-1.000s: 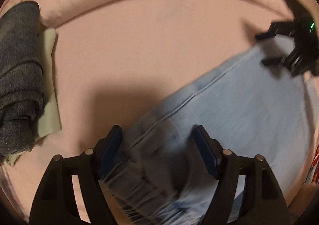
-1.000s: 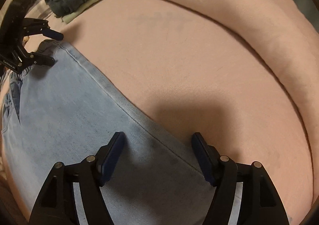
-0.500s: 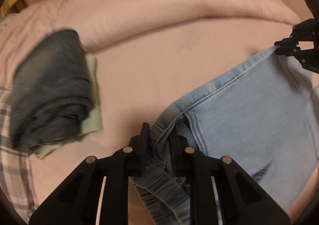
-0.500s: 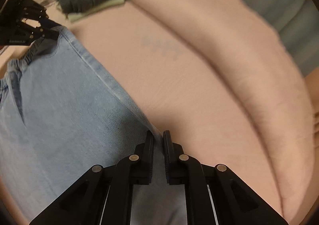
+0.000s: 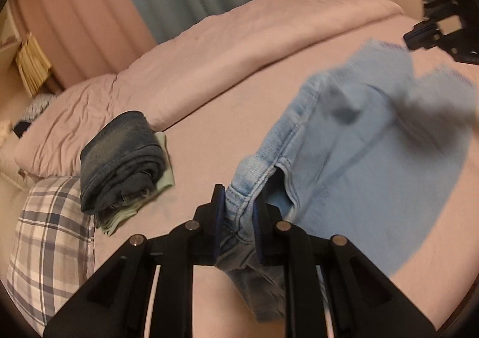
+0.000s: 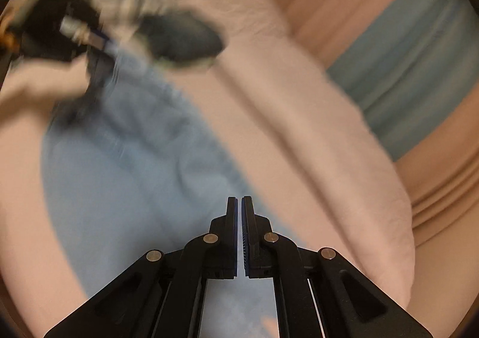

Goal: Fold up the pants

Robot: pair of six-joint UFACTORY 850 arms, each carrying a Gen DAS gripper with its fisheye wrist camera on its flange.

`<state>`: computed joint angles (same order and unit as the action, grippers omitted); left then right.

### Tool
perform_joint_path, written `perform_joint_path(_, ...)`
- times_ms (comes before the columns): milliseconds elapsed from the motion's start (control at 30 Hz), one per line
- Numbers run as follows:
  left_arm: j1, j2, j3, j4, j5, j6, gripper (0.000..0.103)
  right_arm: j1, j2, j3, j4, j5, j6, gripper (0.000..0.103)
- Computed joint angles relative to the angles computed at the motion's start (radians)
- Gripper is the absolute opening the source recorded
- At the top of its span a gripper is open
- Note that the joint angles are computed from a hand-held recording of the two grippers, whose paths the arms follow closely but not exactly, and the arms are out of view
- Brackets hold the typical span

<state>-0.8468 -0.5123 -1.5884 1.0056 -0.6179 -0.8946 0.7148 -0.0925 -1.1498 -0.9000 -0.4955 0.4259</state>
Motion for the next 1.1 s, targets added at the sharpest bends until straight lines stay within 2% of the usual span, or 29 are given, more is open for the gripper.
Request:
perform_joint_path(33, -0.015, 0.021, 0.039, 0.038, 0.017, -0.029, 0.016, -0.007, 0.013, 0.015, 0.094, 0.004, -0.087, 0.004)
perform_joint_path(100, -0.03, 0.039, 0.08, 0.045, 0.045, -0.012, 0.016, -0.038, 0.008, 0.023, 0.274, 0.068, -0.266, 0.005)
perform_joint_path(133, -0.044, 0.049, 0.103, 0.044, 0.044, 0.011, 0.016, -0.042, 0.01, 0.031, 0.308, 0.077, -0.315, 0.005)
perform_joint_path(200, -0.061, 0.048, 0.122, 0.063, 0.015, 0.034, 0.017, -0.036, -0.008, 0.009, 0.251, 0.066, -0.327, 0.014)
perform_joint_path(233, -0.057, 0.045, 0.125, 0.065, 0.016, 0.038, 0.017, -0.028, -0.019, 0.002, 0.166, 0.07, -0.281, 0.035)
perform_joint_path(267, -0.048, 0.044, 0.126, 0.058, 0.023, 0.04, 0.017, -0.026, -0.028, -0.001, 0.113, 0.077, -0.254, 0.065)
perform_joint_path(300, -0.039, 0.04, 0.124, 0.048, 0.033, 0.038, 0.016, -0.033, -0.04, -0.005, 0.074, 0.092, -0.248, 0.075)
perform_joint_path(367, -0.032, 0.045, 0.126, 0.053, 0.043, 0.008, 0.016, -0.036, -0.069, -0.02, 0.034, 0.108, -0.262, 0.079)
perform_joint_path(433, -0.031, 0.058, 0.133, 0.06, 0.055, -0.02, 0.017, -0.033, -0.104, -0.043, -0.092, 0.086, -0.181, 0.079)
perform_joint_path(500, -0.03, 0.064, 0.134, 0.056, 0.059, -0.025, 0.017, -0.051, -0.158, -0.1, -0.067, 0.085, -0.2, 0.077)
perform_joint_path(533, -0.024, 0.066, 0.134, 0.047, 0.064, -0.017, 0.016, -0.059, -0.174, -0.124, -0.011, 0.077, -0.263, 0.071)
perform_joint_path(600, -0.027, 0.069, 0.136, 0.047, 0.058, -0.02, 0.017, -0.076, -0.227, -0.191, 0.154, 0.024, -0.439, 0.044)
perform_joint_path(633, -0.024, 0.067, 0.135, 0.053, 0.054, -0.022, 0.017, -0.085, -0.247, -0.218, 0.24, -0.006, -0.52, 0.016)
perform_joint_path(667, -0.019, 0.063, 0.128, 0.057, 0.048, -0.027, 0.017, -0.089, -0.282, -0.257, 0.283, -0.05, -0.564, 0.007)
perform_joint_path(733, -0.011, 0.044, 0.102, 0.074, 0.019, -0.049, 0.017, -0.083, -0.3, -0.275, 0.257, -0.064, -0.541, 0.004)
perform_joint_path(833, 0.006, -0.022, 0.0, 0.154, -0.07, -0.162, 0.016, -0.07, -0.281, -0.261, 0.028, -0.06, -0.289, 0.002)
perform_joint_path(933, 0.01, -0.082, -0.104, 0.242, -0.155, -0.282, 0.015, -0.046, -0.272, -0.293, -0.24, -0.156, -0.01, 0.002)
perform_joint_path(1000, 0.017, -0.089, -0.129, 0.254, -0.166, -0.344, 0.015, -0.027, -0.245, -0.284, -0.344, -0.189, 0.121, 0.002)
perform_joint_path(1100, 0.015, -0.042, -0.05, 0.279, -0.149, -0.383, 0.016, 0.01, -0.17, -0.195, -0.435, -0.195, 0.224, 0.002)
